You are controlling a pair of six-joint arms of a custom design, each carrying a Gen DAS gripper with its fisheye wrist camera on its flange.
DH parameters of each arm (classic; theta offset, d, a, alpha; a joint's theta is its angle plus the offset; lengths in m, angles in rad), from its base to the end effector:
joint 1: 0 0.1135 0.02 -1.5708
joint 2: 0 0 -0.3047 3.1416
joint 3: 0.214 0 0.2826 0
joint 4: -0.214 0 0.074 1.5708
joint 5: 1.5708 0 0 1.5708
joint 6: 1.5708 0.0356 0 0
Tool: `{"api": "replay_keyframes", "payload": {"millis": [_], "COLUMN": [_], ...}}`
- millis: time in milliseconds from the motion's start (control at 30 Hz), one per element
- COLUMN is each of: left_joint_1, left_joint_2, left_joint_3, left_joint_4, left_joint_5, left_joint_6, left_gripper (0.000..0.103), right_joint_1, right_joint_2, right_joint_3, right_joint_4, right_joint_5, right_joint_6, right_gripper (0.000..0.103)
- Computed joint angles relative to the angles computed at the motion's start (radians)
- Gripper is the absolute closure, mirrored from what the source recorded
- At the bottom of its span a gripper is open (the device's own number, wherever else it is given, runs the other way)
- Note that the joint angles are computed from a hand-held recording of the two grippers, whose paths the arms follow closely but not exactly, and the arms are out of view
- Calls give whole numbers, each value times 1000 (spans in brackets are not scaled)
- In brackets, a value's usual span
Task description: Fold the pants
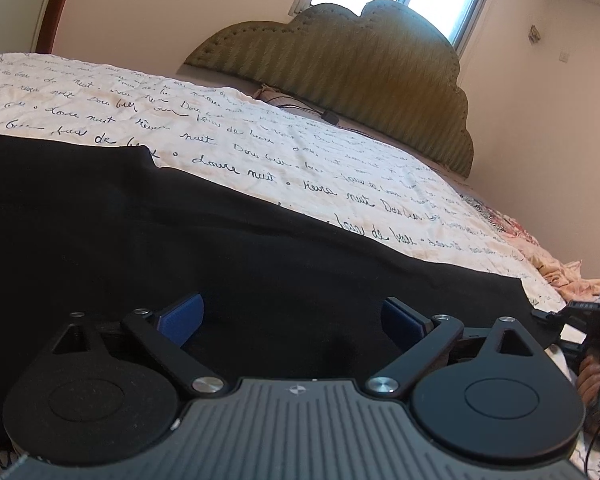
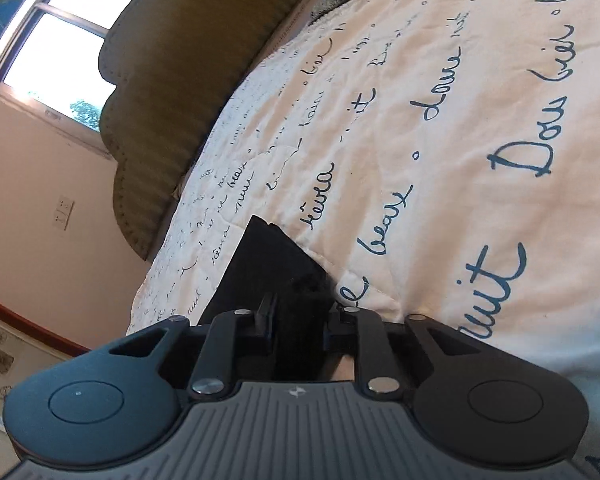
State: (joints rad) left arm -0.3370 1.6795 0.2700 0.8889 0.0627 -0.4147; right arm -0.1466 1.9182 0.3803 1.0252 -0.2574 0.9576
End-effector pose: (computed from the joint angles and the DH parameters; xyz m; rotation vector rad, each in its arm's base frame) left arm 0.2368 -0.0853 0.0990 -0.0441 2.1324 -0.5157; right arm 0.2855 -0.0330 0.0728 0.9890 1.9155 0.7514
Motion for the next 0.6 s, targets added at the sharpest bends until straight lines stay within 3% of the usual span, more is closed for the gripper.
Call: {"api": "replay_keyframes", "payload": {"millis": [133, 367, 600], "left_joint_1": [6, 8, 8], "left_joint_2": [5, 8, 8], "left_joint_3": [0, 1, 0], "left_joint_4": [9, 13, 14], "left_joint_5": [12, 13, 15], "left_joint_6": [-3, -3, -5], "left_gripper": [4, 4, 4], "right_joint_1": [-19, -30, 41], "right_joint_2": [33, 43, 46], "right_joint_3": [-20, 15, 17], "right_joint_4": [82, 56, 53], "right_joint_5": [-29, -37, 66], "right_joint_6": [17, 53, -91], "right_gripper": [86, 84, 86]}}
